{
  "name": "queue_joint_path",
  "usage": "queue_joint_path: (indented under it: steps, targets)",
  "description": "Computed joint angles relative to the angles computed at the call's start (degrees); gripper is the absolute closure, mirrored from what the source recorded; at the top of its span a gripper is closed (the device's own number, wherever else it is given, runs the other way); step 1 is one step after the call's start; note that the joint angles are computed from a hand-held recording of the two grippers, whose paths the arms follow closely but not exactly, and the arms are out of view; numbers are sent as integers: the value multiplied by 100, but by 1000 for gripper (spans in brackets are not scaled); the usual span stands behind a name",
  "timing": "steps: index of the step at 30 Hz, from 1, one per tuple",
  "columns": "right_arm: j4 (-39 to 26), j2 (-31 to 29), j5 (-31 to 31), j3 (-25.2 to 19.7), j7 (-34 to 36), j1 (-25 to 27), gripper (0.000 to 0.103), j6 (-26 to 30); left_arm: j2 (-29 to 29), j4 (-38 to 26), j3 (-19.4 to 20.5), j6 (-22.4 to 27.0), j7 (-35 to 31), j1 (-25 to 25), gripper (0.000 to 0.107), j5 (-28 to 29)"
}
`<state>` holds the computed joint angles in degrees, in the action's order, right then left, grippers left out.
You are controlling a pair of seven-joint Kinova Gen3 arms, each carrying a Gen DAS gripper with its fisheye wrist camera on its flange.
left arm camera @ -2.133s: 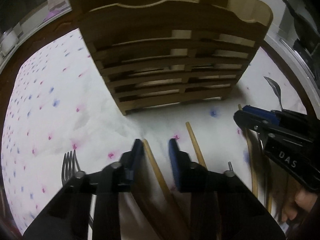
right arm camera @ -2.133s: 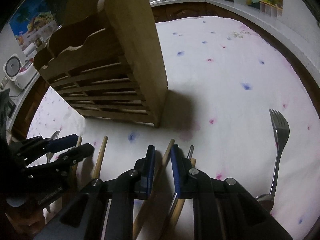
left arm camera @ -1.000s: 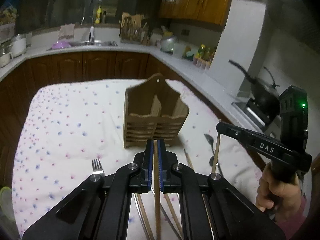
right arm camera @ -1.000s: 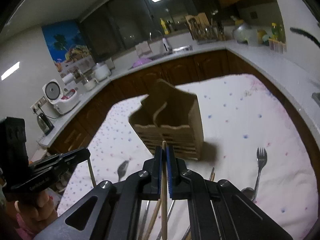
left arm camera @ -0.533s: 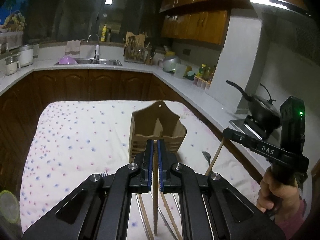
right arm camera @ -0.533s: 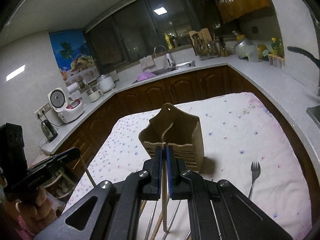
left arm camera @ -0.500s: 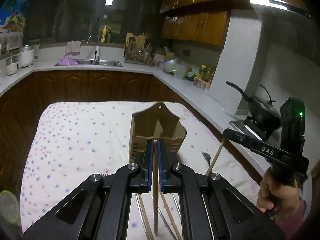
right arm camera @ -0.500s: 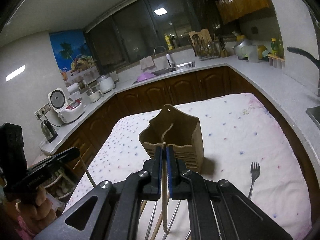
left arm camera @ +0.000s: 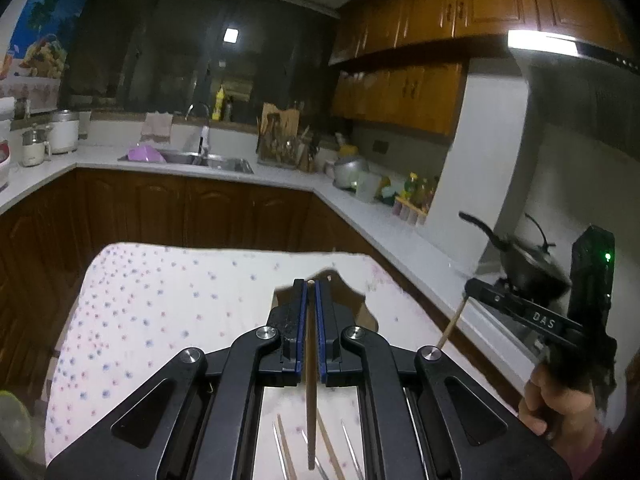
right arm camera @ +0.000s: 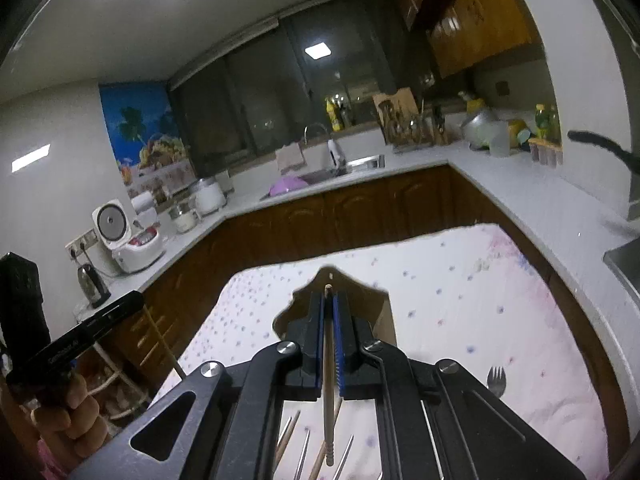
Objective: Organize utensils
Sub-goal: 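Lift the wooden chopstick with the right tool over the wooden caddy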
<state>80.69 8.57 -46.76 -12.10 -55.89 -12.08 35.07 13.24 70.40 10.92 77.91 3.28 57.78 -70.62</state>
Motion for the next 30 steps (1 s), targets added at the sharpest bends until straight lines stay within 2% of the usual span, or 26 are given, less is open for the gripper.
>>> queue_joint_path:
  steps: [10, 13, 18, 21, 26, 30]
  targets:
    - [-653, 326, 60, -113, -254, -7, 99, -457, 35, -296, -226, -228, -128, -256, 104, -480]
    - [-938, 481, 299, -162, -481, -65, 99, -598, 84, -447, -324, -358, -198, -383, 104, -573]
    - [-1590, 894, 1099, -89, -1210, -351, 99, -772, 222, -698, -551, -629, -268, -634, 104, -514]
    - [-1881, 1141, 1569, -66, -1559, -501, 99, -840, 303, -685, -705, -800, -97, -758, 104, -503]
    - [-1924, 1447, 2023, -252, -1787, -554, 99, -1065, 482, -523, -877, -941, 372, -939, 104, -512]
    - [-1714, 1599, 2017, -602, -1679, -358, 99, -1318, 591, -168, -1026, -1053, 948, -974, 104, -613]
